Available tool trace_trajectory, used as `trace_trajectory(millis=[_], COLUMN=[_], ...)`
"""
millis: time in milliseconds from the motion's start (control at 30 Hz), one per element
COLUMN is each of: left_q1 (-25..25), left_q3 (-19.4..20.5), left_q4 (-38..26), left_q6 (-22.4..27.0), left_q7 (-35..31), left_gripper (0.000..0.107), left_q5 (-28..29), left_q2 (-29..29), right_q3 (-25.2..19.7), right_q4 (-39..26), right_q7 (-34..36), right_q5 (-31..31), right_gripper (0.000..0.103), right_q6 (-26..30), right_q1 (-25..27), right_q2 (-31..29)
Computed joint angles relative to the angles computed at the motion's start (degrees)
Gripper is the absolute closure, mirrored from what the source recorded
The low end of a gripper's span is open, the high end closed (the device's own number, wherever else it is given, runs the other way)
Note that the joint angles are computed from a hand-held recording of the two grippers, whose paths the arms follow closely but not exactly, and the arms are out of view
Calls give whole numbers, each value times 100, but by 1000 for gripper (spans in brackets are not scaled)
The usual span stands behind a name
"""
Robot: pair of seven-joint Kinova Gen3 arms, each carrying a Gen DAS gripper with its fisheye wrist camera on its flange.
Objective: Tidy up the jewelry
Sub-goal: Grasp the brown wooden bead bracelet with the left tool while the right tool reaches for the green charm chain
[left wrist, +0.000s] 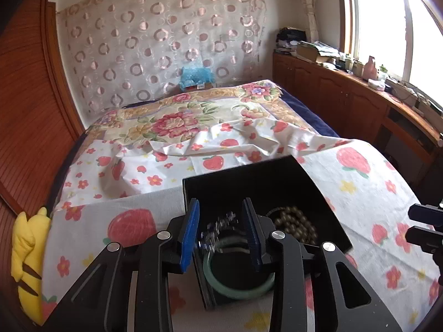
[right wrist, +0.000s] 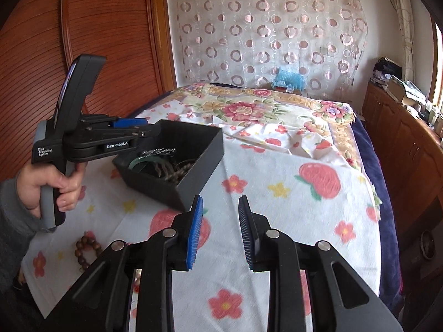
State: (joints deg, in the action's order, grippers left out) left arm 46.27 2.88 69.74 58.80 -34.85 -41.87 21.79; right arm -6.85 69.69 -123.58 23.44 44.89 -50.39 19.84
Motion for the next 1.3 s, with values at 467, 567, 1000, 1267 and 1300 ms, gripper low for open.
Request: trace_trajectory(millis=[467, 567, 1000, 1267, 1300], left_q1=[195, 142, -104, -149, -147], left_q3=[841, 1036, 1478, 1492, 1491], left_q4=[1839, 2124, 2913, 3019, 3038], left_q6=[-274, -331, -524, -634, -638], left_q7=[1101, 1363, 1962, 2009, 2049], left_gripper=[69, 59, 56, 53, 53], left_q5=[-483, -497, -268, -215, -225], left_q2=[-1259, -1420, -1673, -1676, -1675], right_q3=[-172, -226, -482, -323, -303], right_q4=[755, 857, 532, 145, 105], right_q7=[-987, -1156, -387, -123, -101], right_q5=[618, 738, 127, 24, 51], right_gripper=[74, 74, 80, 80, 80], right_q6=[-51, 26, 372, 783, 841], right_q1=[-654, -772, -716, -910, -947], right_q2=[-236, -282, -20, 255, 275])
